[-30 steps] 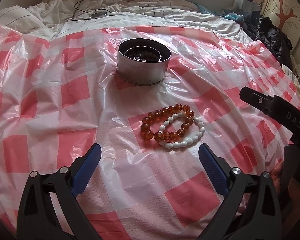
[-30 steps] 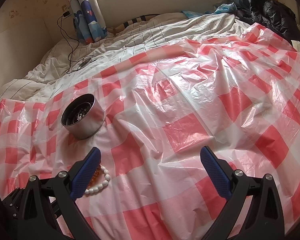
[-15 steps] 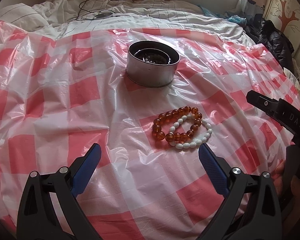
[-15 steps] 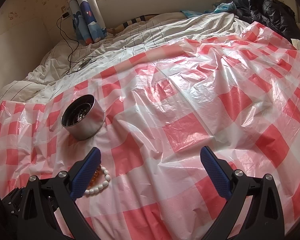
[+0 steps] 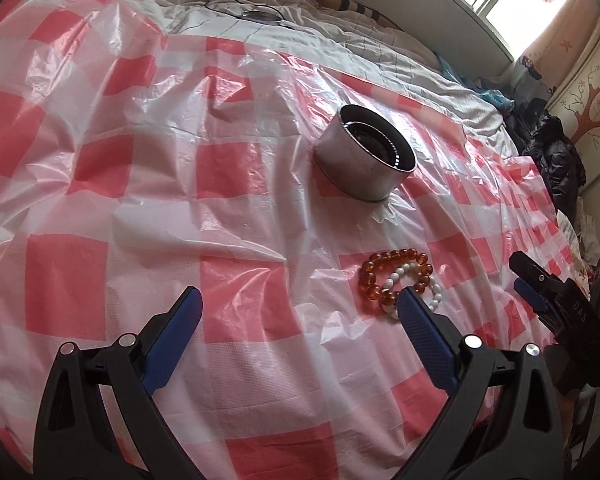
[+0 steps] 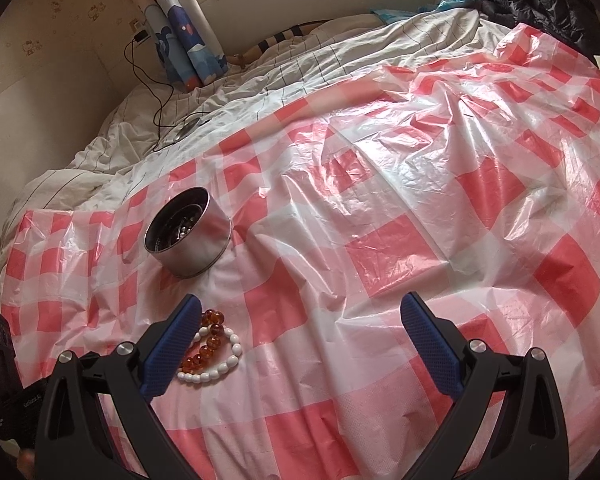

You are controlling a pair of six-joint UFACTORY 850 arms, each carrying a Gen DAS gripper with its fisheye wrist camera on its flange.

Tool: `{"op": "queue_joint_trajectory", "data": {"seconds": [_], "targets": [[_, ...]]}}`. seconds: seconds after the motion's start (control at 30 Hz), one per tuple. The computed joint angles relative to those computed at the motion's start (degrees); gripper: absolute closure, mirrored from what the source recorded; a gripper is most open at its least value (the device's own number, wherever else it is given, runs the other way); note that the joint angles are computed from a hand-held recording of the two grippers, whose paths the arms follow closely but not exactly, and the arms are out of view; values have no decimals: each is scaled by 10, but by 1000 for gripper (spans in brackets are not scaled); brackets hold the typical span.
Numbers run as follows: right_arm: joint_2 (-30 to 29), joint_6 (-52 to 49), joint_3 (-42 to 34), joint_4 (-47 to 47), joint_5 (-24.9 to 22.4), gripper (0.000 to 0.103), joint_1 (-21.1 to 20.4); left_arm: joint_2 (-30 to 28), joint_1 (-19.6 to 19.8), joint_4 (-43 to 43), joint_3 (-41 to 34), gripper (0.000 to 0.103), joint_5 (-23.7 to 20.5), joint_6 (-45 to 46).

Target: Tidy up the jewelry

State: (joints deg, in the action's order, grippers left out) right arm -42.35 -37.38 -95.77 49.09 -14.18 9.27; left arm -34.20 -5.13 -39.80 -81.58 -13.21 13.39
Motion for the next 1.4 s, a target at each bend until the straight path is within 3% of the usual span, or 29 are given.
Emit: {"op": "queue_joint_trajectory", "data": {"seconds": [0.1,0.23,0.4,0.5,0.67,0.73,0.8,0.83,0.87,1.0,1.13,1.27,1.4], "targets": [[5,-30,6,33,2,7,-1,-19,-19,31,-30,9,-12,12],[1,-29,1,54,-15,7,-9,-48,-48,211,-75,9,-29,-121],[-2,-38,-3,74,-26,7,-14,-81,-56,252,-119,9,-70,-172],[-4,-39,-6,73,-30,7,-14,-87,-53,240,-126,9,-77,-167],[-7,-30,-12,60,-33,7,-11,-96,-34,114,-134,9,-82,-94],[-8,-24,-13,51,-33,7,-10,-103,-32,105,-142,9,-86,-93],[-9,-20,-14,48,-34,7,-10,-106,-38,161,-147,28,-81,-129],[-10,-18,-15,46,-34,8,-10,-109,-42,197,-153,64,-88,-149],[-10,-16,-15,45,-34,8,-10,-112,-44,216,-157,92,-95,-155],[-10,-16,-15,46,-35,8,-12,-92,-44,222,-133,92,-69,-143],[-10,-15,-15,40,-37,8,-12,-51,-23,110,-77,92,-13,-56],[-8,-73,-14,57,-53,8,-4,-16,8,113,-26,92,38,-114],[-10,-150,-18,12,-86,8,28,-27,35,72,-28,92,-9,-94]]}}
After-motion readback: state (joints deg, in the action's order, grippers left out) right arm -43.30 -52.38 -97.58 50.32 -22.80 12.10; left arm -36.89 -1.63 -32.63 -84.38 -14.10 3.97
